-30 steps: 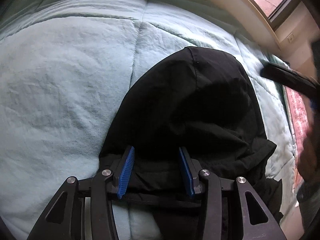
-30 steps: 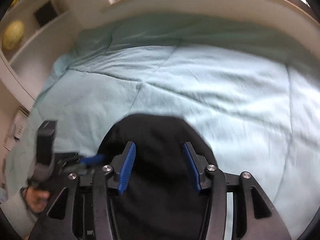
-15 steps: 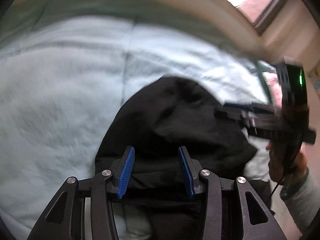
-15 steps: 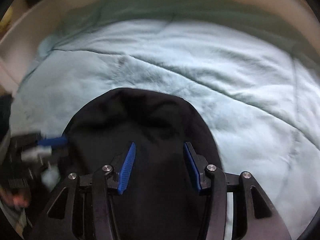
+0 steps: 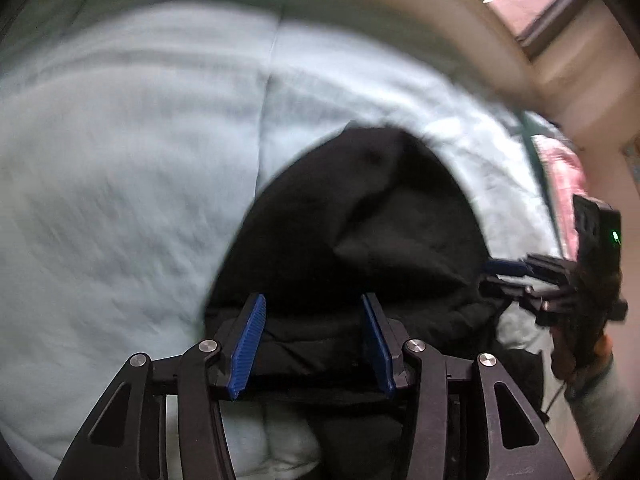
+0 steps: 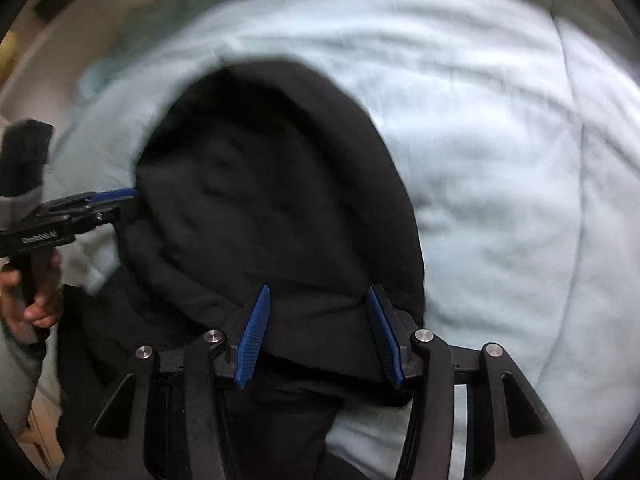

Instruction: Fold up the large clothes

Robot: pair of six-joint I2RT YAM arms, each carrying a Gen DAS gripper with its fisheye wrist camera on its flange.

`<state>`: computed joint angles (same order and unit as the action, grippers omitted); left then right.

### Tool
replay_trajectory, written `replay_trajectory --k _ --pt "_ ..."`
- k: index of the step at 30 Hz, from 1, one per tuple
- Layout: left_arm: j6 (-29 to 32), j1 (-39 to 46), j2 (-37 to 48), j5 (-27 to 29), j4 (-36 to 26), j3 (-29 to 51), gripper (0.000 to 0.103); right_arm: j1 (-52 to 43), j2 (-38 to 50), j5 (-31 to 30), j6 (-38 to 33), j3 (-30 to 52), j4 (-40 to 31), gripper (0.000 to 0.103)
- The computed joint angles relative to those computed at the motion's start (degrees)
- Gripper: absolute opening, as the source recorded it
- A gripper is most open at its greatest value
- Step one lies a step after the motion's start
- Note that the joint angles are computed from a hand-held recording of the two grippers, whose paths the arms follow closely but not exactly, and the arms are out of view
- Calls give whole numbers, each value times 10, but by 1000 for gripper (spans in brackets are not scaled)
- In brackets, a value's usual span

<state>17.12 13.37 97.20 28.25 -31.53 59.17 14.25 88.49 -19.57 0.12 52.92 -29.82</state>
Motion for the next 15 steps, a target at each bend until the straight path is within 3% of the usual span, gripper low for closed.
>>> replay_trajectory --k 2,3,5,7,11,15 --pt "17 13 -4 17 -26 37 55 -30 -15 -42 -14 22 -20 54" --pt "22 17 10 24 -40 66 69 -40 -6 -57 -16 42 -30 55" --pt "11 12 46 2 -51 122 79 -53 23 -69 -21 85 -40 63" --pt "21 10 91 1 -78 173 79 -52 69 -55 -35 136 -49 70" --pt "67 10 215 49 -196 309 78 -71 150 -87 -43 200 -65 71" --pt "66 -10 301 62 -228 373 78 -66 240 -96 -46 264 -64 71"
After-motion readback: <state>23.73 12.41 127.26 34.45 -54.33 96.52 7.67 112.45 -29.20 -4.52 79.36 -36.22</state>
